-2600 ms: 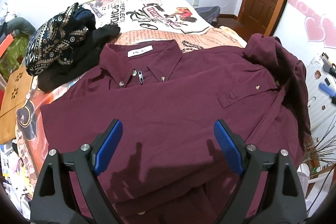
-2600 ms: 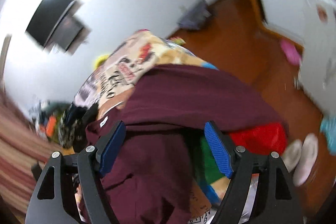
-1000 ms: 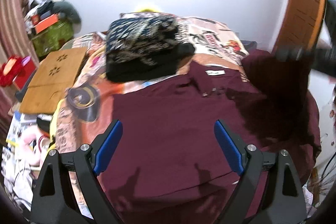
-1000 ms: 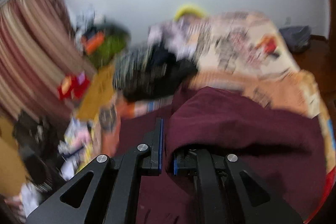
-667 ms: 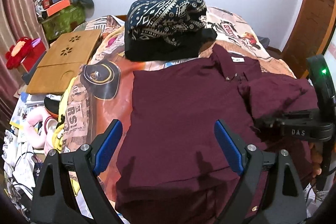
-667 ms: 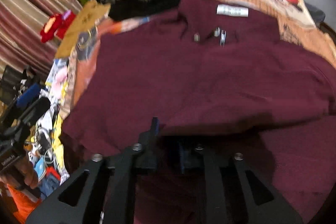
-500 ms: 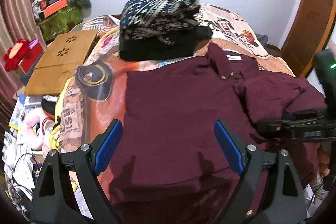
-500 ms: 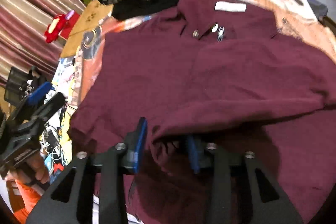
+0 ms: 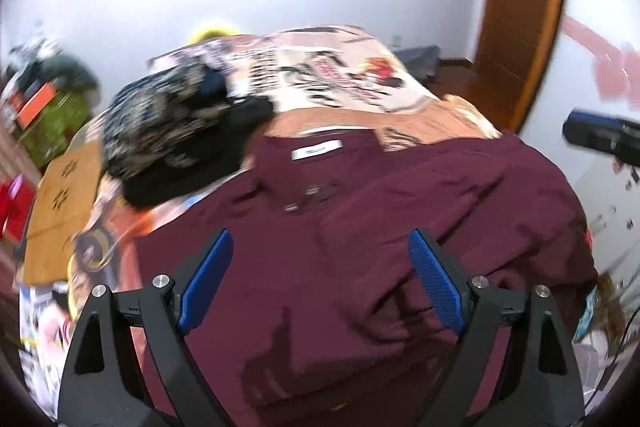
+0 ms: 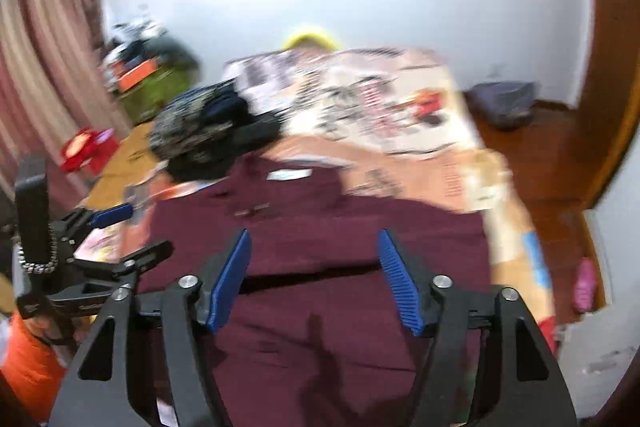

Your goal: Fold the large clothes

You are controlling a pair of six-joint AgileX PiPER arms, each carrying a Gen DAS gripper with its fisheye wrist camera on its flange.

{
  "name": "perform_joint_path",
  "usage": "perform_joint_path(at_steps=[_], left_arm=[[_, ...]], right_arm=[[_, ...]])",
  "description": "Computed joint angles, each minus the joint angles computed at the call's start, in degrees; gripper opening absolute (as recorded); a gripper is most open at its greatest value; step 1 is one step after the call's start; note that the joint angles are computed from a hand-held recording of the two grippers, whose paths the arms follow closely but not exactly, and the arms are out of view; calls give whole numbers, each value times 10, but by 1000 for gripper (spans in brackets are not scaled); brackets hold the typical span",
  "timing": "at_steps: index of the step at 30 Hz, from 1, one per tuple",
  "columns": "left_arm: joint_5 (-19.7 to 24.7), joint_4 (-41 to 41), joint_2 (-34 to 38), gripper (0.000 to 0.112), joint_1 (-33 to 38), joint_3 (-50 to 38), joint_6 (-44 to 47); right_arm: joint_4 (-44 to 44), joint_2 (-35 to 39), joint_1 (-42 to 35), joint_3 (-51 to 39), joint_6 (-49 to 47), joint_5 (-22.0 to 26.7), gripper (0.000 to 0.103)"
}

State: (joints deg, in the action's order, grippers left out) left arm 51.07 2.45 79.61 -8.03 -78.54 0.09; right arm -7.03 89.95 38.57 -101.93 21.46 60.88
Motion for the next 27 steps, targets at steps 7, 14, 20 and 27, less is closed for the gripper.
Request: perform_joint_path(at_steps=[7, 14, 20, 27], left_arm=[[40, 59, 125, 91, -105, -86, -14], [112, 20, 253, 90, -133, -215, 22], [163, -18, 331, 42, -119, -314, 22], [148, -42, 305, 4, -67, -339, 5]], right_arm=[[-23, -75, -77, 128, 26, -18, 66], [13, -104, -128, 228, 29, -37, 66], [64, -101, -146, 289, 15, -66, 68], [66, -98, -149, 252, -17, -27, 68]])
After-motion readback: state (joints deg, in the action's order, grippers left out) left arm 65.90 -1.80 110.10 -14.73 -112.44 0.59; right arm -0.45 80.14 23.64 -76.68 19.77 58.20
